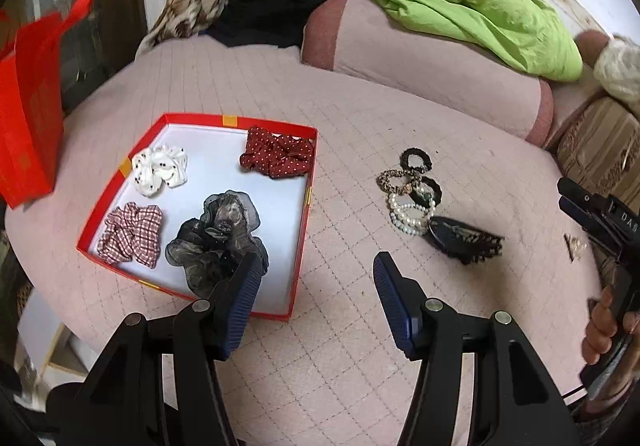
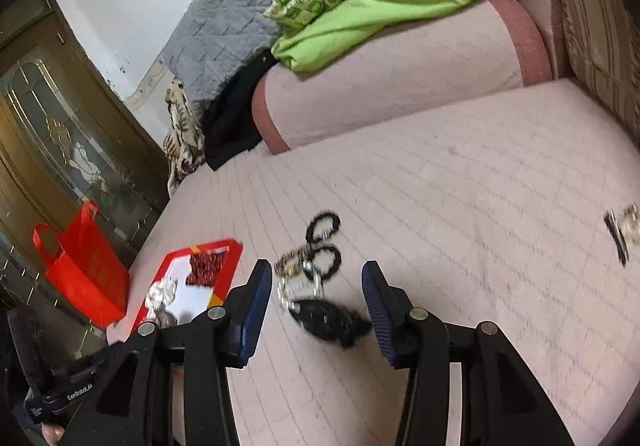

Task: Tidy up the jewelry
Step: 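Grasp black claw clip with right gripper while left tool moves to bracelets, then grasp gold leopard-print bracelet with left gripper while right gripper holds claw clip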

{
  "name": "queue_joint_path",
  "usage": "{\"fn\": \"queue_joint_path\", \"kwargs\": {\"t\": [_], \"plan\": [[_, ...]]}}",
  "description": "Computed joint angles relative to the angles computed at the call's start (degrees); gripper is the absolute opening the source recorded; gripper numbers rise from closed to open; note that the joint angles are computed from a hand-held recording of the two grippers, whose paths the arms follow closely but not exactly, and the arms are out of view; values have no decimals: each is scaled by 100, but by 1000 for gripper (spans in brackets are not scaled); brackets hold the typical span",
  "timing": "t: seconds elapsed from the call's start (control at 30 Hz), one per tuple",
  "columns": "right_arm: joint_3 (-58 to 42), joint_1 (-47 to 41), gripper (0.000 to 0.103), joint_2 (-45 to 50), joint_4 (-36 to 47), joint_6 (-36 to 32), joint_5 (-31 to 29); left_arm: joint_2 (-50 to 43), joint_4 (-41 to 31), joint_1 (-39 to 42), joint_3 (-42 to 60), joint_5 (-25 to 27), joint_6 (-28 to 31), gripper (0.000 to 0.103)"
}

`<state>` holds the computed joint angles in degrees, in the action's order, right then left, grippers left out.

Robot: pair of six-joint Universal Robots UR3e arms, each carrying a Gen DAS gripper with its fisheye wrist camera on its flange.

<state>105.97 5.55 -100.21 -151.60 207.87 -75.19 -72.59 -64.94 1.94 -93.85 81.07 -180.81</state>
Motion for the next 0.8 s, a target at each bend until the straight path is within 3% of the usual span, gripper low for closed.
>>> {"fn": "queue_joint_path", "kwargs": {"t": [0.3, 0.6, 0.8], "plan": [[14, -395, 54, 767, -239, -65, 812, -1813, -299, -367, 1775, 76, -254, 57], [-443, 94, 54, 1423, 262, -756, 696, -4344, -586, -1237, 4028, 230, -103, 57], [-608, 314, 59, 1704, 385, -1262, 545, -5967, -1181, -1211, 5929, 180, -215, 57]]}}
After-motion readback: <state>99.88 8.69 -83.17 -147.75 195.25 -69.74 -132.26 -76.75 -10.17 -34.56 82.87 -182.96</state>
